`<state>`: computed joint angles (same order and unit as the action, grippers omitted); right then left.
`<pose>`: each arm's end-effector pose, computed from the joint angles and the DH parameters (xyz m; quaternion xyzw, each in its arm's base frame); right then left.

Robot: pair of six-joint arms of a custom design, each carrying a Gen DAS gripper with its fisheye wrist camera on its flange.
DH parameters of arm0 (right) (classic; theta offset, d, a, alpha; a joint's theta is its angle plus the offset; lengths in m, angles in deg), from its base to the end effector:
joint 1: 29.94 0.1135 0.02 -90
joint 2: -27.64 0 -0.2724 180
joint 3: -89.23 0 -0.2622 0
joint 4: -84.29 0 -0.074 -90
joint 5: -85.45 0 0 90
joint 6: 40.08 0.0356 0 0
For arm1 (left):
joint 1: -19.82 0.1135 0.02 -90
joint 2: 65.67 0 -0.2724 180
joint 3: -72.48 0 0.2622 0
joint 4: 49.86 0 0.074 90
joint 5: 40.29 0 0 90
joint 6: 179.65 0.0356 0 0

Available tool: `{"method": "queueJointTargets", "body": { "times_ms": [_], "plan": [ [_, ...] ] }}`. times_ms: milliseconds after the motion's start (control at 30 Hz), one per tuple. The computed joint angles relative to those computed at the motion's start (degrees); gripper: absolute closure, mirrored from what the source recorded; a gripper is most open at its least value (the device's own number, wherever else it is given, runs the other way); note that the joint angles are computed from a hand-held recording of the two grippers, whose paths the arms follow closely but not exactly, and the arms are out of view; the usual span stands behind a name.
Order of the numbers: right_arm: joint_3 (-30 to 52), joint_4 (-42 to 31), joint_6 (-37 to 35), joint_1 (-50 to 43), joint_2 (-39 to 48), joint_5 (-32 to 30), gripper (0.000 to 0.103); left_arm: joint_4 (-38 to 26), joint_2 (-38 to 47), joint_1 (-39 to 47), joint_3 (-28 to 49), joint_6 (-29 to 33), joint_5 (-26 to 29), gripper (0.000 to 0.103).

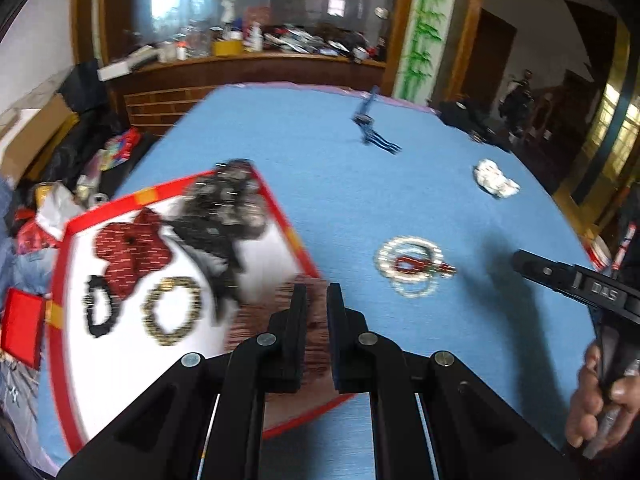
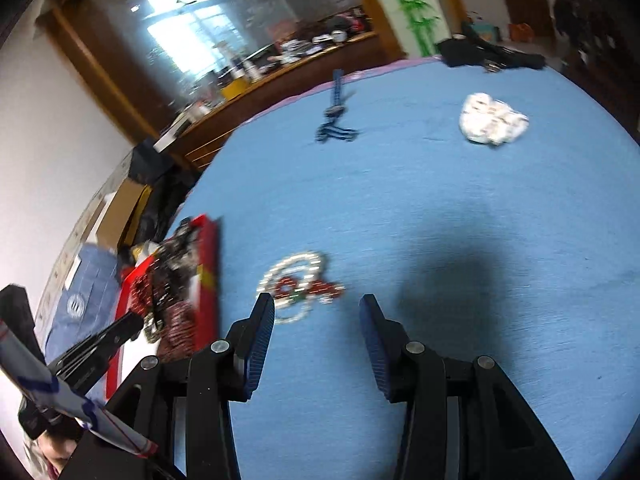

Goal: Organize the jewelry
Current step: 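Move the left tool to the pearl bracelet while the right tool reaches toward the white scrunchie, then grasp the pearl bracelet with the left tool while the right tool grasps the white cherry-print scrunchie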

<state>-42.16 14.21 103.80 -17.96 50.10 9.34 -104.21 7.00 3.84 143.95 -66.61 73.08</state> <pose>0.0818 0.0086 0.2578 0.3708 0.8362 0.1178 0.3865 0.2474 -0.0855 0.2801 0.3689 0.8616 -0.1752 0.3013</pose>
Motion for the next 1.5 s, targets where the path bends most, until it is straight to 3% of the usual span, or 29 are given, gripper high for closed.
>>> {"method": "queueJointTargets", "body": {
  "times_ms": [267, 500, 667, 967, 1500],
  "plan": [
    [-5.56, 0.21, -20.08, -35.33, -6.33, -25.88, 0.055, -3.4, 11.92, -12.28, 8.98, -8.12, -3.04, 0.094],
    [-6.43, -0.89, -29.09, -49.14, -5.8, -37.07, 0.055, -2.82, 25.53, -19.21, 16.95, -14.08, -8.93, 0.095],
    [-6.1, -2.2, -33.04, -55.16, -5.58, -43.18, 0.055, -1.73, 29.91, -20.97, 19.99, -15.82, -12.47, 0.095],
    [-6.14, -3.36, -35.46, -59.08, -5.14, -47.97, 0.055, -2.31, 31.61, -21.5, 22.07, -14.88, -14.02, 0.095],
    [-6.21, -2.57, -34.52, -58.12, -4.62, -47.41, 0.055, -2.23, 31.5, -22.58, 21.12, -11.22, -15.49, 0.092]
  ]
}}
